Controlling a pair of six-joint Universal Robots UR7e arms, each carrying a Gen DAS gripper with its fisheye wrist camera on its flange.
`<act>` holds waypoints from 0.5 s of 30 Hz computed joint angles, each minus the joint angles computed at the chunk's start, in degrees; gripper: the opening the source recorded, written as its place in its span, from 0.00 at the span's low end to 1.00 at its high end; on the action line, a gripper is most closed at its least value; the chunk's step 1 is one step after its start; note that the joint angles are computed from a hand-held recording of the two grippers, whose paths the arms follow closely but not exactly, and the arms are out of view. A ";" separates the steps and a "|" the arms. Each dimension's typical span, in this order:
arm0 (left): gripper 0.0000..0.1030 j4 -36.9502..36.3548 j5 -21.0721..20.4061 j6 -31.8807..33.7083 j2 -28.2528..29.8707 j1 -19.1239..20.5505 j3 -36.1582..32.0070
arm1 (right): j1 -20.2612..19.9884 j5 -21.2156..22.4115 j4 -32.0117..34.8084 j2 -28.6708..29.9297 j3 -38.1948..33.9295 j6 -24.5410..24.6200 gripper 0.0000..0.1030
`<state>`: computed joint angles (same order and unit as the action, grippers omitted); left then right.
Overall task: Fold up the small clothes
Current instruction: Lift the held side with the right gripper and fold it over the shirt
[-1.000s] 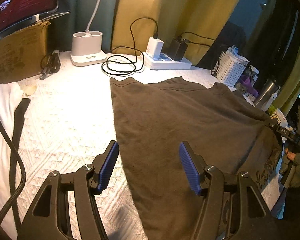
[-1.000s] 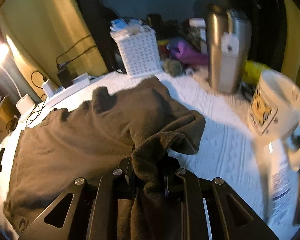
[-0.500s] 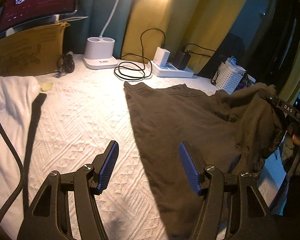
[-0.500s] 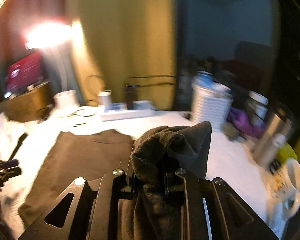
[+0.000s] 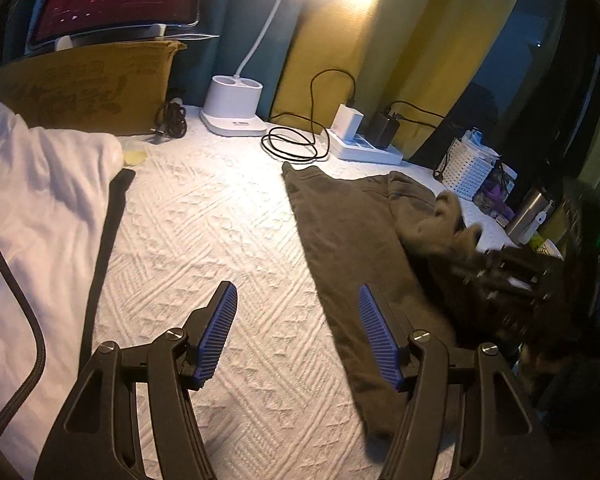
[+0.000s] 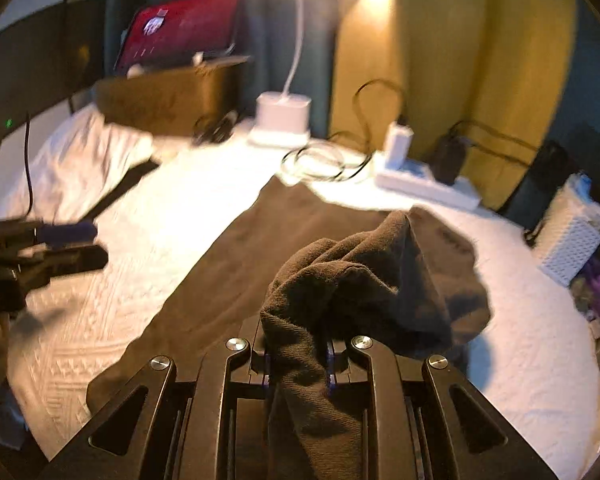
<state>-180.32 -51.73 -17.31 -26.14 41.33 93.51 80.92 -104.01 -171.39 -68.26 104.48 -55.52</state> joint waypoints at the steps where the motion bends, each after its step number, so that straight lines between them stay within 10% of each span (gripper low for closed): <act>1: 0.62 -0.10 0.07 -0.05 -0.09 0.01 0.21 | 0.09 -0.59 -0.31 0.19 0.39 -0.04 0.18; 15: 0.62 0.20 3.40 -0.34 -1.19 -0.70 1.20 | 0.51 3.76 11.77 -2.62 5.57 -1.93 0.24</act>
<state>-180.12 -48.32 -17.64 -27.33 40.64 94.71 81.43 -100.25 -159.62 -70.89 110.04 -57.45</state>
